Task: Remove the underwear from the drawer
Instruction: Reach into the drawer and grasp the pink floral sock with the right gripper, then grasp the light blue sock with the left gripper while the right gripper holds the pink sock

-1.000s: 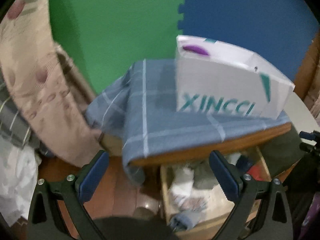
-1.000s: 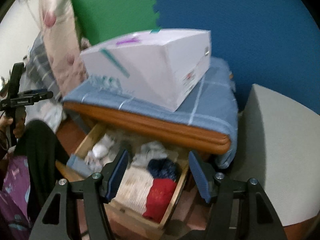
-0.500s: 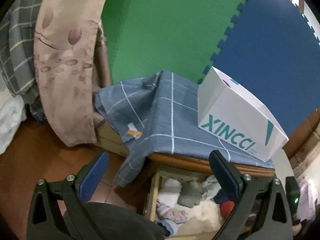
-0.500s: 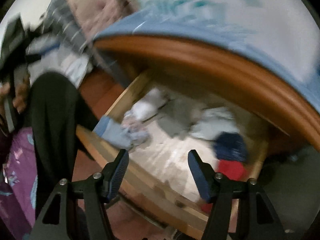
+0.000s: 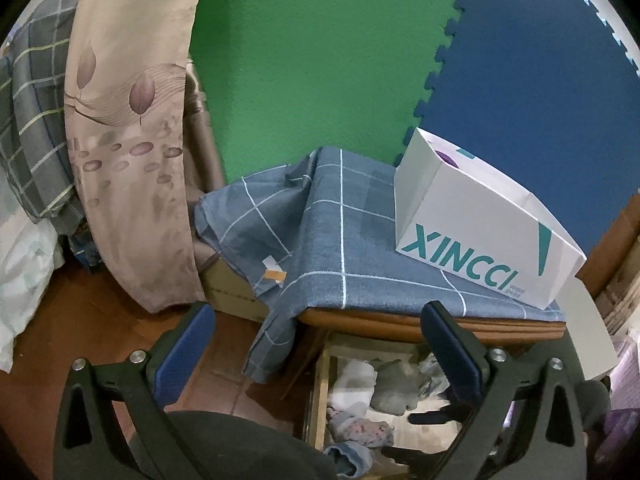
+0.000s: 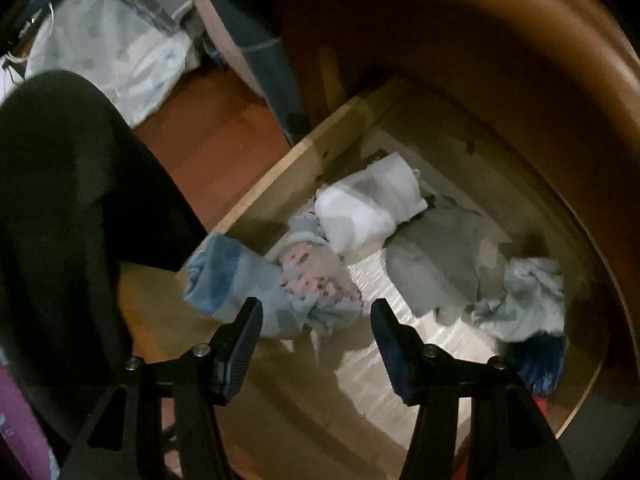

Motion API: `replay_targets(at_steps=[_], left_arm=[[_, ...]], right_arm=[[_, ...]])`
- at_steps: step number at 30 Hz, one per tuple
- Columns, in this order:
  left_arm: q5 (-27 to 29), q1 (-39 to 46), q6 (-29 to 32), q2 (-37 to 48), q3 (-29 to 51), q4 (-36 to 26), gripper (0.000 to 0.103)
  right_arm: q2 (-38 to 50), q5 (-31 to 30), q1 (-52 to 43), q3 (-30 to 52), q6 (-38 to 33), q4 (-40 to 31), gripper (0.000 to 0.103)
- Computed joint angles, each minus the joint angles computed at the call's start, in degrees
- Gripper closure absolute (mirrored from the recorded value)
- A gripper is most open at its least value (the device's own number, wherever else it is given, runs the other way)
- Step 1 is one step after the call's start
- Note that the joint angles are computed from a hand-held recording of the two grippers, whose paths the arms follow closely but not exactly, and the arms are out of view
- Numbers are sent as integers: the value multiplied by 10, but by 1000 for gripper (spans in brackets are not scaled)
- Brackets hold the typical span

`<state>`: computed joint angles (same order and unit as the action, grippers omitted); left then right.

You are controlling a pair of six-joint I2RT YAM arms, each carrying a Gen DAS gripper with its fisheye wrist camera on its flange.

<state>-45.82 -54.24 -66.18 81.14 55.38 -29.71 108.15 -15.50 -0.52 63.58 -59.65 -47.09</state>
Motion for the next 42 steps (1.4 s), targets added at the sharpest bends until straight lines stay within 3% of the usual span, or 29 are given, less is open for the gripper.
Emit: replay_targets(at_steps=[7, 14, 18, 23, 27, 34, 40, 42], left_arm=[[5, 7, -12, -29, -34, 35, 2], [4, 10, -19, -34, -41, 42, 2], [-1, 8, -16, -30, -39, 41, 2], [4, 9, -14, -37, -48, 51, 2], [0, 7, -19, -53, -64, 66, 1], [-44, -13, -53, -55, -60, 39, 1], [-58, -22, -42, -49, -55, 40, 2], [-57, -23, -34, -42, -49, 40, 2]], right_arm=[[40, 45, 39, 0, 17, 44, 46], [60, 65, 69, 0, 12, 68, 62], [75, 85, 91, -3, 11, 80, 82], [37, 78, 78, -41, -17, 105, 90], [0, 27, 17, -16, -33, 31, 91], [-9, -90, -133, 108, -82, -186, 91], [-3, -148, -227, 172, -127, -287, 91], [1, -157, -251, 177, -138, -293, 91]])
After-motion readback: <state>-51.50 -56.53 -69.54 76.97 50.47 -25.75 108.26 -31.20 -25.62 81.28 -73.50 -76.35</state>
